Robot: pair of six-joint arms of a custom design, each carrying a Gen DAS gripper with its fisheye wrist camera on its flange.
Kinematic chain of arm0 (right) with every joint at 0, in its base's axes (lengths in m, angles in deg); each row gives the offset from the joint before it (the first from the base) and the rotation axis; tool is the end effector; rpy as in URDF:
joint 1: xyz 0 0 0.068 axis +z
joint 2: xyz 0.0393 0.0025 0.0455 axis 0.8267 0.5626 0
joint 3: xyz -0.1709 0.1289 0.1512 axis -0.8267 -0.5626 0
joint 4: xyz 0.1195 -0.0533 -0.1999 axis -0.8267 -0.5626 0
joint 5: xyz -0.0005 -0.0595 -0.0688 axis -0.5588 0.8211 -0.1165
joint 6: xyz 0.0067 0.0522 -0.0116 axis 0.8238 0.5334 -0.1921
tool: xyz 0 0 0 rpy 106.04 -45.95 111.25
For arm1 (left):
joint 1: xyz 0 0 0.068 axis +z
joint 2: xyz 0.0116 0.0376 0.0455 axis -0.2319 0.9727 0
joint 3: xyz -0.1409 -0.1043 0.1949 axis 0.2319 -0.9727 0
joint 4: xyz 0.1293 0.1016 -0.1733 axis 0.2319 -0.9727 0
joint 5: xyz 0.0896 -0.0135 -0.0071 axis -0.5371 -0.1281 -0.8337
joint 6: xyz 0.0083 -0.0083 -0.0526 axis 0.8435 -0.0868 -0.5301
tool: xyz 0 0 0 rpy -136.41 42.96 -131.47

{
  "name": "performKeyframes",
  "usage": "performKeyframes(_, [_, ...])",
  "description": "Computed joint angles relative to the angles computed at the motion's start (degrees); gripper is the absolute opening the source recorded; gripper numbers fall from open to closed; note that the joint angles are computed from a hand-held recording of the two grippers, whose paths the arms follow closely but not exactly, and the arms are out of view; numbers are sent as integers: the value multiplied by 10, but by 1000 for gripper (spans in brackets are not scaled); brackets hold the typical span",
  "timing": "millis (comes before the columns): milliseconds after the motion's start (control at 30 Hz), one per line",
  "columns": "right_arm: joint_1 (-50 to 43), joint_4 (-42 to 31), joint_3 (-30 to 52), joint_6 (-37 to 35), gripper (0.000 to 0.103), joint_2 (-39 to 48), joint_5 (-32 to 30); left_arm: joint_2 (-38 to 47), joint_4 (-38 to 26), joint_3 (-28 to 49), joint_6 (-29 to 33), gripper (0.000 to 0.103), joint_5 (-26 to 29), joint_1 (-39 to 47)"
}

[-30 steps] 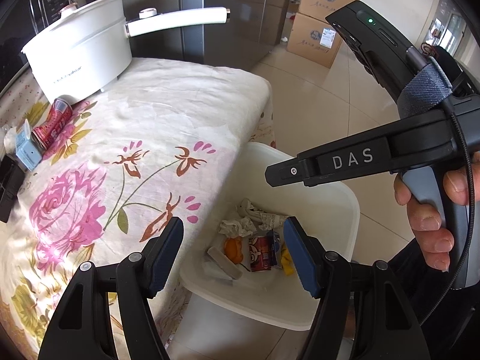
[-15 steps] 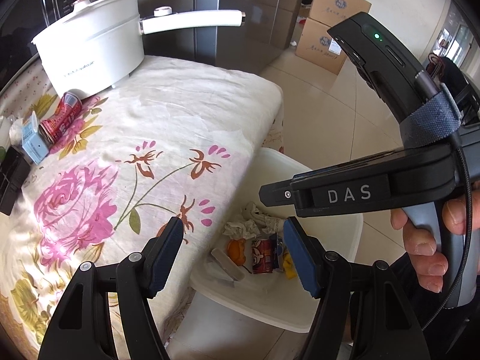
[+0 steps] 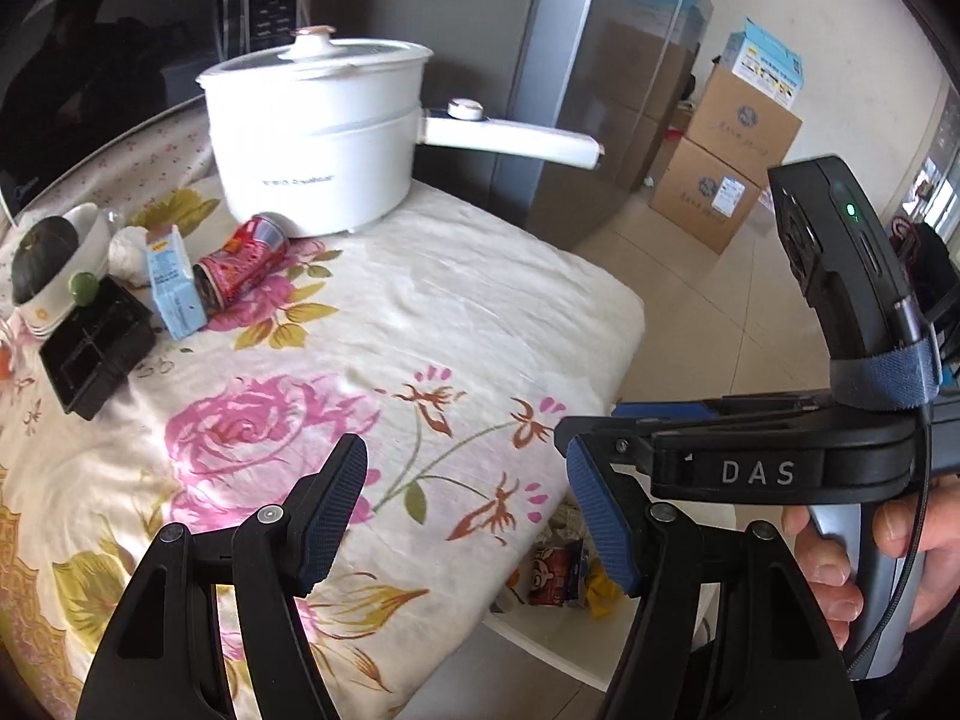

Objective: Collect trash
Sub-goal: 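Move both tools back over the table toward the black tray and milk carton, then grasp the black plastic tray with the left tool while the right tool grasps the blue milk carton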

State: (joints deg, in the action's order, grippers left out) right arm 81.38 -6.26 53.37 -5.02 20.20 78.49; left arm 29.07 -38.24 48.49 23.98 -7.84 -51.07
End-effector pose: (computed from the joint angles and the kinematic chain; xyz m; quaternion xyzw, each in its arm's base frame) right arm 0.1309 0.0630 0.1277 0.1922 0.9378 0.1773 0.2282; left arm 0.1860 -0.1501 0.1620 0.3113 0.8914 -0.1747 0.2792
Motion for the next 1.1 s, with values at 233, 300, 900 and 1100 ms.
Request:
performKeyframes(233, [36,73,66,6,53,120,11,25,-40,56,30,72,25,153])
performKeyframes(300, [46,95,88,4,53,164,16,40,-48,76,42,72,35,203])
performKeyframes(900, [13,224,210,-30,53,447,-22,322,-20,298,135,72,-115,289])
performKeyframes(1100, [7,227,225,-44,53,465,-18,439,-35,377,189,71,-183,276])
